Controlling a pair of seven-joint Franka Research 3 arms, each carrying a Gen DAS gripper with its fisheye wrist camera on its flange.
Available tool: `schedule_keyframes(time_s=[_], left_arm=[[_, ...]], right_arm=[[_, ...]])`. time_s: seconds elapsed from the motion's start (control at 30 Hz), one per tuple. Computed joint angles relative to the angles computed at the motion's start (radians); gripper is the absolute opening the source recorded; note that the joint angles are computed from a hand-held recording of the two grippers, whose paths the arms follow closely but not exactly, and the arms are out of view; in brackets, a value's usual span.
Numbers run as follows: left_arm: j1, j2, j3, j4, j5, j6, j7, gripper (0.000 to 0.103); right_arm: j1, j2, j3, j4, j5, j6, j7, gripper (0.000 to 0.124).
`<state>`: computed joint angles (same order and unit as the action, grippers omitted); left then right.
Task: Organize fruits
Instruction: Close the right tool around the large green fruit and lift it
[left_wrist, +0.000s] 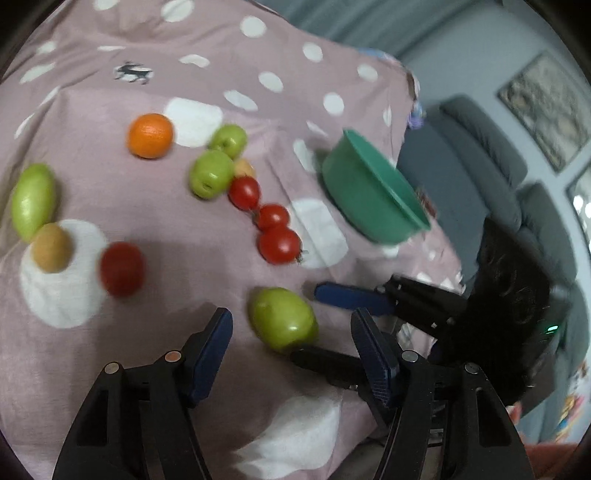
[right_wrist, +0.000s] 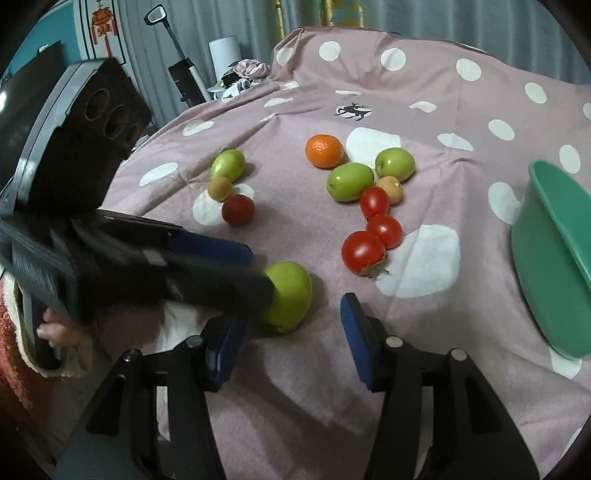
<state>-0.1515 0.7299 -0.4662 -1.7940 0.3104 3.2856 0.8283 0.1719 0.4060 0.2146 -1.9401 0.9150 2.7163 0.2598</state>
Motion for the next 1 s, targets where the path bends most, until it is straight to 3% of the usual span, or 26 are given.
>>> schedule_keyframes(time_s=[0.13, 0.17, 0.23, 0.3, 0.33, 0.43, 0.53, 0.67, 0.77, 0.9, 1.0], left_arm=[[-0.11, 0.013, 0.114, 0.056, -0.051, -0.022, -0.047, 0.066], [-0.15, 0.01, 0.16, 0.061, -0.066, -0.007, -0.066, 0.066], [-0.225, -0.003, 0.241, 0.083, -0.069, -0.055, -0.078, 0.063], [-0.278, -0.014, 0.295, 0.094, -0.055, -0.099, -0.079, 0.048], [-0.286, -0.018, 0.306, 0.089, -0.04, -0.093, -0.106, 0.046], [-0.195, 0.013, 0.2, 0.108, -0.054, -0.096, -0.057, 0.039], [-0.105, 0.027, 0.099, 0.083, -0.071, -0.074, -0.043, 0.039], [-0.108, 0.012, 0.106, 0.06, -0.069, -0.056, -0.041, 0.038], [-0.017, 0.047, 0.001, 0.059, -0.068, -0.046, -0.025, 0.038], [-0.063, 0.042, 0.049, 0.069, -0.064, -0.03, -0.031, 0.037], [-0.04, 0.065, 0.017, 0.086, -0.05, -0.024, -0.023, 0.037]], right_arm=[[-0.009, 0.01, -0.002, 0.015, 0.001, -0.035, 0.013, 0.052], [-0.009, 0.016, -0.007, 0.024, -0.005, -0.052, 0.032, 0.051], [-0.011, 0.026, -0.012, 0.039, -0.011, -0.08, 0.058, 0.051], [-0.008, 0.025, -0.012, 0.038, -0.016, -0.082, 0.059, 0.049], [-0.008, 0.024, -0.009, 0.034, -0.017, -0.083, 0.051, 0.047], [-0.007, 0.023, -0.008, 0.031, -0.012, -0.076, 0.046, 0.046], [-0.007, 0.025, -0.009, 0.031, -0.013, -0.074, 0.051, 0.044], [0.01, 0.031, -0.022, 0.038, -0.051, -0.062, 0.098, 0.047], [0.028, 0.035, -0.022, 0.029, -0.072, -0.003, 0.129, 0.048], [0.006, 0.038, 0.0, 0.028, -0.071, 0.012, 0.116, 0.043], [-0.011, 0.037, 0.015, 0.023, -0.04, 0.023, 0.089, 0.04]])
